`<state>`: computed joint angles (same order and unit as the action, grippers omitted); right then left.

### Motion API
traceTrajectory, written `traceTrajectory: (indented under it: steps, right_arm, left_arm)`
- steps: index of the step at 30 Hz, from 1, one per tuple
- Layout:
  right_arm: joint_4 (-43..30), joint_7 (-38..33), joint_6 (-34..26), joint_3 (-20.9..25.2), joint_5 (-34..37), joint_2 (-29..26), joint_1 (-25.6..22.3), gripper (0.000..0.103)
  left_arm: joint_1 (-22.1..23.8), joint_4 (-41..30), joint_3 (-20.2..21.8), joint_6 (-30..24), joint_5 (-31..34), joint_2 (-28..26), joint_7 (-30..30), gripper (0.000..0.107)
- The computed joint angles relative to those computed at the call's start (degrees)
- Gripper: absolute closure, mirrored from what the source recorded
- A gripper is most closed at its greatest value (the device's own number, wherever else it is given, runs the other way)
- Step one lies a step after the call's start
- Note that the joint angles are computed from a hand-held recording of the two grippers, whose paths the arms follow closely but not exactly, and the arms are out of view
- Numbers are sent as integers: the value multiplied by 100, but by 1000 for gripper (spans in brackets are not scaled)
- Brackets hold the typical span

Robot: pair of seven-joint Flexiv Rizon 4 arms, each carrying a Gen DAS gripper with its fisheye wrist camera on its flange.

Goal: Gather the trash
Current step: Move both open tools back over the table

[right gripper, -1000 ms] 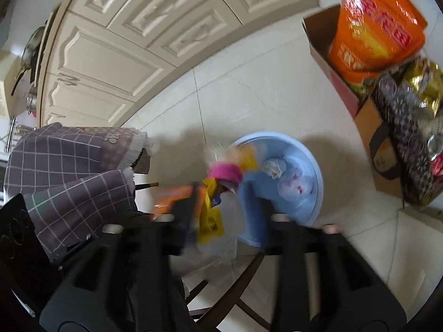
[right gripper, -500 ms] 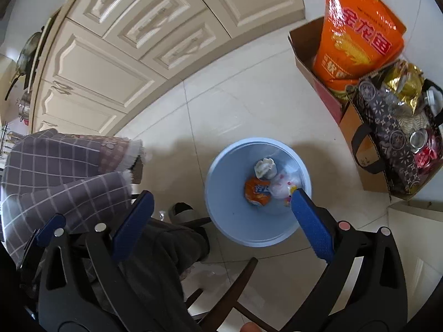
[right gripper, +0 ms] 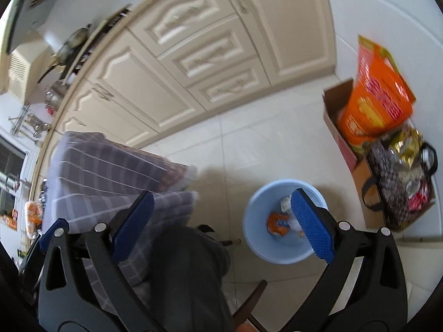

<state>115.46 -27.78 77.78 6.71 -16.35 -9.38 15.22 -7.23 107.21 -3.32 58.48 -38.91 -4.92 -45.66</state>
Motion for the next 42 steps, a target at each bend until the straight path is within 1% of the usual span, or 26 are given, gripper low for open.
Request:
traceTrajectory:
  steps: [7, 11, 13, 18, 22, 25, 29, 31, 33, 37, 42]
  right_arm:
    - [-353, 509, -39, -136, -1000, 128, 289, 6]
    - [-689, 612, -48, -99, -1383, 83, 424, 6]
    - [-853, 636, -63, -91, -1548, 45, 499, 6]
    - [-1308, 558, -126, -33, -1747, -96, 724, 6]
    - [-1640, 539, -186, -20, -1925, -202, 944, 6]
    - [-1962, 444, -284, -7, -2000, -336, 1129, 6]
    - [-2503, 117, -511, 60, -1938, -616, 1385, 6]
    - [-2812, -77, -653, 78, -1895, -799, 1546, 6]
    - [-3147, -362, -797, 129, -1763, -1015, 1686, 6]
    - [-3881, -960, -1101, 191, -1458, -1514, 1966, 6]
    - [-4880, -1673, -1668, 206, -999, -2190, 2290, 6]
  left_arm:
    - [59, 129, 180, 343, -382, 422, 289, 14]
    - [95, 201, 335, 647, -570, 654, 493, 13]
    - [125, 207, 404, 746, -570, 730, 497, 13]
    - [255, 217, 601, 915, -617, 899, 511, 12]
    - [397, 189, 767, 945, -677, 1016, 543, 12]
    - [481, 253, 878, 1114, -747, 1121, 630, 12]
    - [629, 300, 1039, 1291, -795, 1209, 716, 12]
    - [763, 287, 1124, 1390, -720, 1207, 658, 12]
    - [871, 277, 1201, 1439, -752, 1197, 663, 11]
    - [1190, 188, 1336, 1503, -714, 1067, 589, 11]
    - [1653, -38, 1413, 1434, -679, 739, 539, 11]
